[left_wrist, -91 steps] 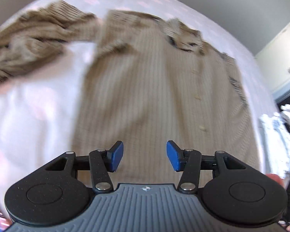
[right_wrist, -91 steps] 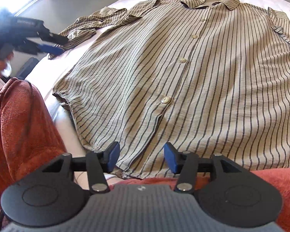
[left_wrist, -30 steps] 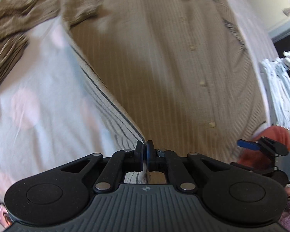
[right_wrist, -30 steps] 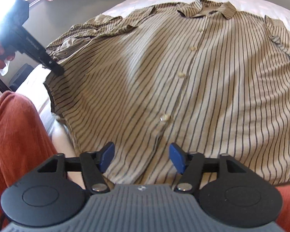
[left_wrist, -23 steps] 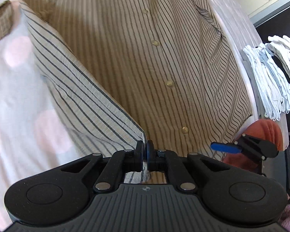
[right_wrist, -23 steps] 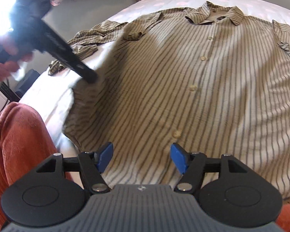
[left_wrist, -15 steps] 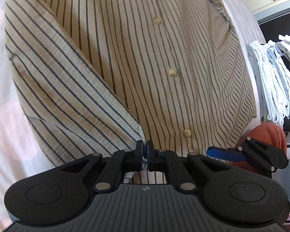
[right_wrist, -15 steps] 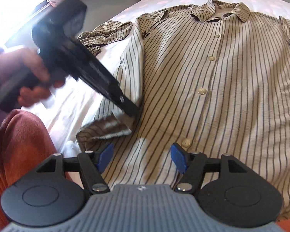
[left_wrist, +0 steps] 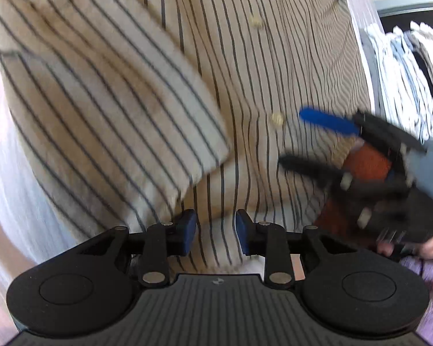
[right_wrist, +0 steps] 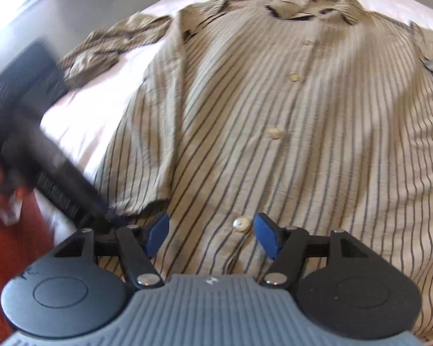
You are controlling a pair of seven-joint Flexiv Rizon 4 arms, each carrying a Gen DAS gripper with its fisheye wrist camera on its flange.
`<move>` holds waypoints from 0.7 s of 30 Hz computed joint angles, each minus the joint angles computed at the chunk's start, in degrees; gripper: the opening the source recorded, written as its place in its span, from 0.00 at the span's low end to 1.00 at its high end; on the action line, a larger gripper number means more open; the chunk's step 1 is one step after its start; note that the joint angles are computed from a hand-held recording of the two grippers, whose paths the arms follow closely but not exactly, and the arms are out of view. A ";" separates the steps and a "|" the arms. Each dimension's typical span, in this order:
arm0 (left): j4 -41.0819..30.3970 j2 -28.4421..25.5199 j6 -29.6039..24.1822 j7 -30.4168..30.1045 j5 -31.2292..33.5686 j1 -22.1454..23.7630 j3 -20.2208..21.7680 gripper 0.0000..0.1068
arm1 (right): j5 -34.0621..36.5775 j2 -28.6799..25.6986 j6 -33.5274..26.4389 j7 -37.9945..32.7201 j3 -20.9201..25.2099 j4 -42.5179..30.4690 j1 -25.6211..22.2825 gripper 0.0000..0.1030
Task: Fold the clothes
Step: 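Open the left gripper to release the folded side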
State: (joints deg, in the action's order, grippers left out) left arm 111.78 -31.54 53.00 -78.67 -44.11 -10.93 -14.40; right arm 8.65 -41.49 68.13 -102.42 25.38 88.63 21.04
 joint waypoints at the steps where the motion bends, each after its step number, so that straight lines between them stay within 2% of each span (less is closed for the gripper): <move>1: 0.21 0.53 -0.12 -0.23 0.59 -0.18 0.26 0.26 | 0.62 -0.41 -0.37 -0.58 0.97 -0.67 -0.68 0.61; 4: 1.46 2.87 0.09 -0.80 1.93 -0.43 1.20 0.30 | 1.46 -1.26 -1.48 -3.02 2.81 -2.38 -1.02 0.51; 6: 2.17 4.72 0.27 -2.45 4.30 -0.78 2.94 0.35 | 2.51 -2.18 -2.95 -4.56 4.14 -4.22 -1.11 0.50; 8: 2.78 6.58 0.50 -4.60 7.47 -1.03 4.90 0.35 | 3.42 -2.88 -4.13 -5.69 4.56 -5.77 -0.52 0.50; 9: 3.33 7.55 0.90 -5.58 8.78 -0.92 5.80 0.35 | 3.56 -3.16 -4.66 -6.00 4.29 -6.49 0.12 0.50; 12: 3.34 8.86 1.45 -7.82 12.30 0.18 7.89 0.35 | 2.95 -4.32 -6.82 -5.14 2.10 -9.14 2.71 0.37; 17: 2.27 8.82 2.15 -7.72 15.42 3.35 9.52 0.35 | 2.29 -5.56 -9.61 -2.71 -0.62 -11.68 5.09 0.33; 21: -0.81 6.71 1.87 -8.29 19.03 5.47 11.14 0.36 | 0.84 -6.05 -12.79 -1.36 -2.33 -13.10 6.58 0.16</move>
State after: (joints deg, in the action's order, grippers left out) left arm 110.97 -24.83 54.87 -86.96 -25.09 -5.46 -3.27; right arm 9.49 -47.53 55.34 -103.78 23.05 75.53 27.62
